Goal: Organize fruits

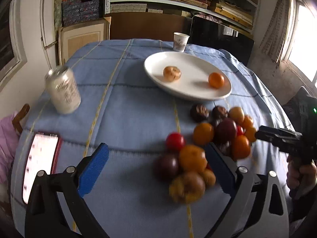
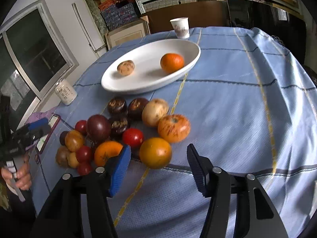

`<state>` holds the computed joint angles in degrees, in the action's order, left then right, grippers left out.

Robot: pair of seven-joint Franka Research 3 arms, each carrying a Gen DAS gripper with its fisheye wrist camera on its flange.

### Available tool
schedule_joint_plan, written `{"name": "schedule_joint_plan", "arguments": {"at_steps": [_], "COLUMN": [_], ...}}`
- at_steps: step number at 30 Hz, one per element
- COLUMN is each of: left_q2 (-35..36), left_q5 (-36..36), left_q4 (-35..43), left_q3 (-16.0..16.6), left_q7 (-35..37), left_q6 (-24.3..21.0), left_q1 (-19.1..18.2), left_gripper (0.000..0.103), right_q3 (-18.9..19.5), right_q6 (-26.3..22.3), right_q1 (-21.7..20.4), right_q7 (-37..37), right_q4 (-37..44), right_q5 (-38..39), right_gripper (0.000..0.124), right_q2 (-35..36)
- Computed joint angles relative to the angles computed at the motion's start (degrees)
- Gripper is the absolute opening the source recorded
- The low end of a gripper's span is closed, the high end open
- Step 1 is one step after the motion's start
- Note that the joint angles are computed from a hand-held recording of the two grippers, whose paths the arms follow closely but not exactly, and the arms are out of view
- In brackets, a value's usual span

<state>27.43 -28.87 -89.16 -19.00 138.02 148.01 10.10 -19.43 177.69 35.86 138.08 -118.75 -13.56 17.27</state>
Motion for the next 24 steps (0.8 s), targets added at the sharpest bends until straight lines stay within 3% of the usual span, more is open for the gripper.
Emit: {"name": "schedule_joint_plan", "arguments": {"at_steps": [8,14,24], "left_q2": [-5.2,-7.0,-6.7], "left_q5": [-5.9,-9.5,-8.8], "left_q4": [-8.5,-11.3,-11.3], "left_q3": [-1.2,-0.2,1.4], "left_q7": [9.0,13.1,12.5], "left_q6": [1.4,1.6,1.5], "left_q1": [2.2,0.9,-1.1], "left_gripper": [0.096,0.096,0.096], "right_q3": [5.2,5.1,6.4], "right_q6": [-0.7,-0.6,2.6], "right_q1": [-4.0,-3.7,-4.4], "right_q7": [-4.7,-6.1,-11.1], "right_q4": [1.5,1.8,0.2], "right_q5": [4.5,6.0,12.8], "right_gripper": [0.052,0.041,0.039], "right_q2": [1.5,2.3,2.0]}}
